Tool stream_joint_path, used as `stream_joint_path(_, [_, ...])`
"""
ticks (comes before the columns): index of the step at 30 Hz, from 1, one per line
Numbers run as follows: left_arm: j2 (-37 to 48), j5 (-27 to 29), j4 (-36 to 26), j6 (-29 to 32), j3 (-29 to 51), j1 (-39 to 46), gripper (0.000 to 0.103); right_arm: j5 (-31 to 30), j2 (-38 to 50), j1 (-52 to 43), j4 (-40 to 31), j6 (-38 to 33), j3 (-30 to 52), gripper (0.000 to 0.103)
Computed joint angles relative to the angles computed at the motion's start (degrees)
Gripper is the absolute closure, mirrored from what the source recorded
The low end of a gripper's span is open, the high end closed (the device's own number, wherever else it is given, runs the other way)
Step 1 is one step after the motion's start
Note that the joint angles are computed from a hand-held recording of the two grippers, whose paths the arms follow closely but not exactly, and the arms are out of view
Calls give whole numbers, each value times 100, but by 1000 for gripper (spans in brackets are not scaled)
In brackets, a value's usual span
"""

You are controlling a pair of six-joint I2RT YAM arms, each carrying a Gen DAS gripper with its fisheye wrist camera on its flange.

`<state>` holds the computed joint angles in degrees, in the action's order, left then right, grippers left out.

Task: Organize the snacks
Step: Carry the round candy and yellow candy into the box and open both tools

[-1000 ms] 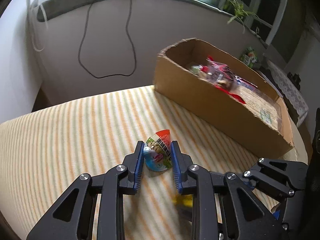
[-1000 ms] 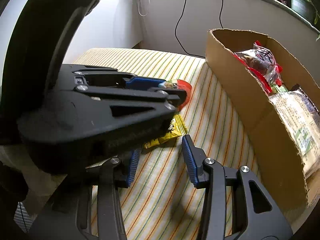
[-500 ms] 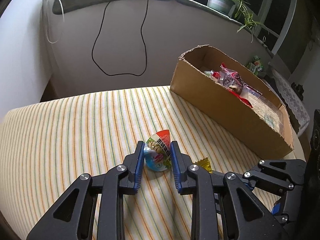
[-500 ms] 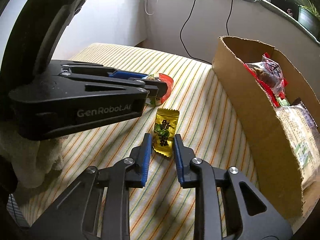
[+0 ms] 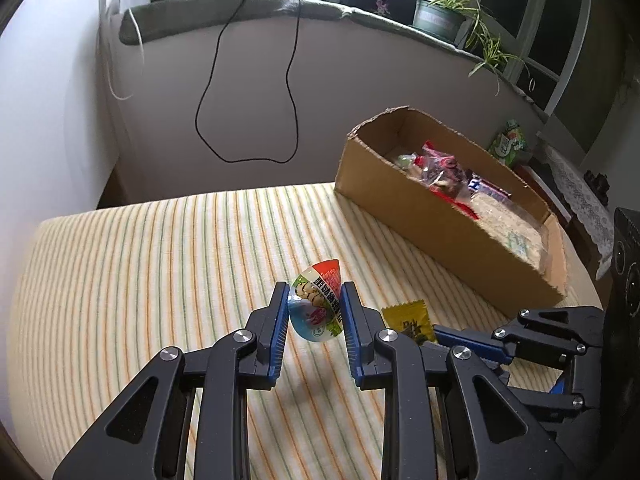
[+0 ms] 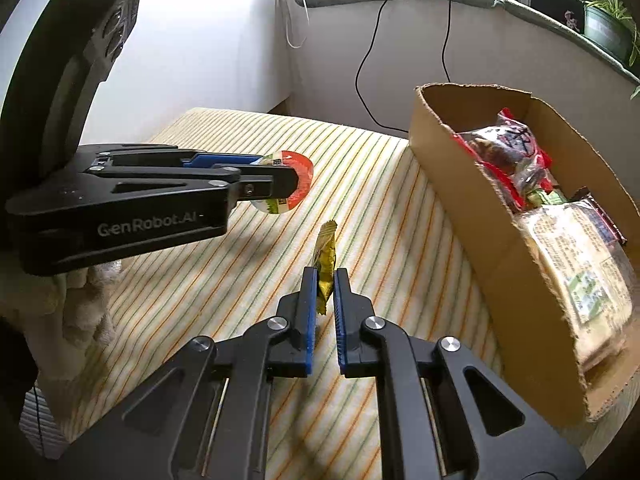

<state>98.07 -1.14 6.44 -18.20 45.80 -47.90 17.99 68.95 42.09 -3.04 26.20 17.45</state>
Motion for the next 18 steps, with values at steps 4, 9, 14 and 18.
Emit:
stream_joint_path(4, [-155,-159,-128,-6,79,-158,79,39,-775,-12,-464,-25,-103,95])
stream_joint_path(9, [-352,-366,-280,-108,230,-393,79,39,-2350,-196,-1646,-204,-113,95])
stream_joint_path(14, [-369,-465,-284,-253,425,-610,79,61,-3455,-451,-2732,-394,103,95])
stream_joint_path(18, [-291,-594,-461,-234,710,-820,79,-61,-4023,-858,-3184,-673,201,95])
